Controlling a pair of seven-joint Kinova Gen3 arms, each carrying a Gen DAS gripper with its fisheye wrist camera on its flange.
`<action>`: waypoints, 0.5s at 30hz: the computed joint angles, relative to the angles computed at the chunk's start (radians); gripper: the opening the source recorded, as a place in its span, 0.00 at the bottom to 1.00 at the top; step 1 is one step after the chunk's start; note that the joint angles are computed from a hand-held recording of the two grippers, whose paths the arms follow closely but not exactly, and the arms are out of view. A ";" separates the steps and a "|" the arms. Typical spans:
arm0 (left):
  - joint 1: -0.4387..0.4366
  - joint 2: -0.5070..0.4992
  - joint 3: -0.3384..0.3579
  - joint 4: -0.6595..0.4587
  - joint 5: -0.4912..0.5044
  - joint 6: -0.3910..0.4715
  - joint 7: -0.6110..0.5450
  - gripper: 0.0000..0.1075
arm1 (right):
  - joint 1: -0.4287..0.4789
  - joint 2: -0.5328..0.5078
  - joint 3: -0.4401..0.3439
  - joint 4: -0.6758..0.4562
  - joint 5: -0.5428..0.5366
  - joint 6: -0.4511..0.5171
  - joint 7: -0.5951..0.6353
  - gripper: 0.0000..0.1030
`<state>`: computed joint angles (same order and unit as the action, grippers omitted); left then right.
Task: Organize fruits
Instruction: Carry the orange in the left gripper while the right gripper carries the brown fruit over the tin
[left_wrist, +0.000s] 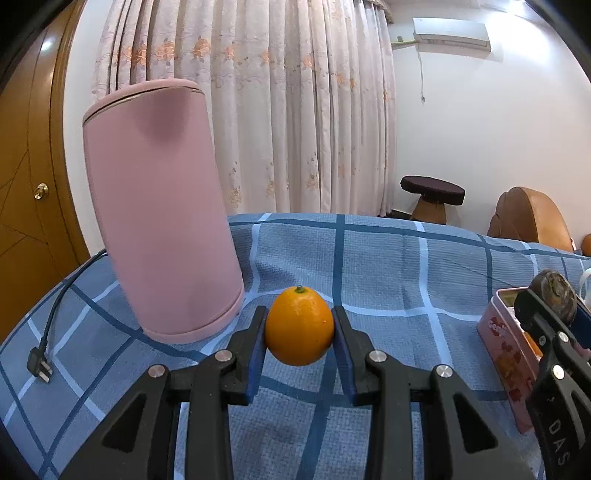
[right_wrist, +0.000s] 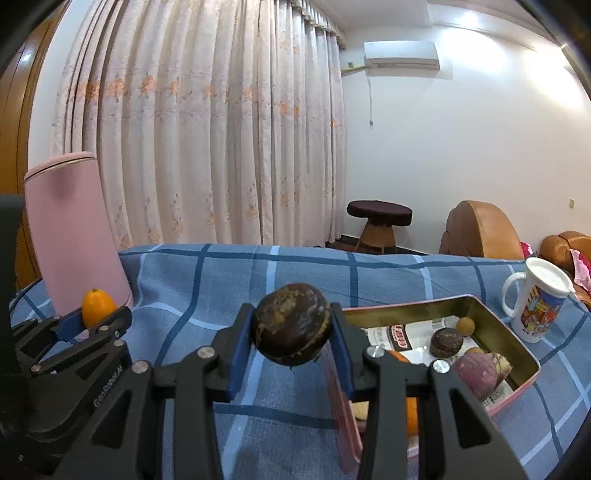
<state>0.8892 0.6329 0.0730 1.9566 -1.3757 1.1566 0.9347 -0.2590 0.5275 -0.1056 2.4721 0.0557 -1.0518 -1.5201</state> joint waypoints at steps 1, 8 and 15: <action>0.003 0.000 0.000 -0.002 0.001 0.005 0.000 0.33 | 0.003 -0.003 0.000 0.002 0.002 0.002 -0.002 0.41; 0.017 -0.001 0.004 0.001 0.001 0.022 0.005 0.33 | -0.004 -0.007 0.003 0.023 -0.007 -0.019 0.009 0.41; 0.034 0.001 0.011 -0.001 0.012 0.043 0.020 0.33 | 0.000 -0.007 0.002 0.038 -0.007 -0.035 0.009 0.41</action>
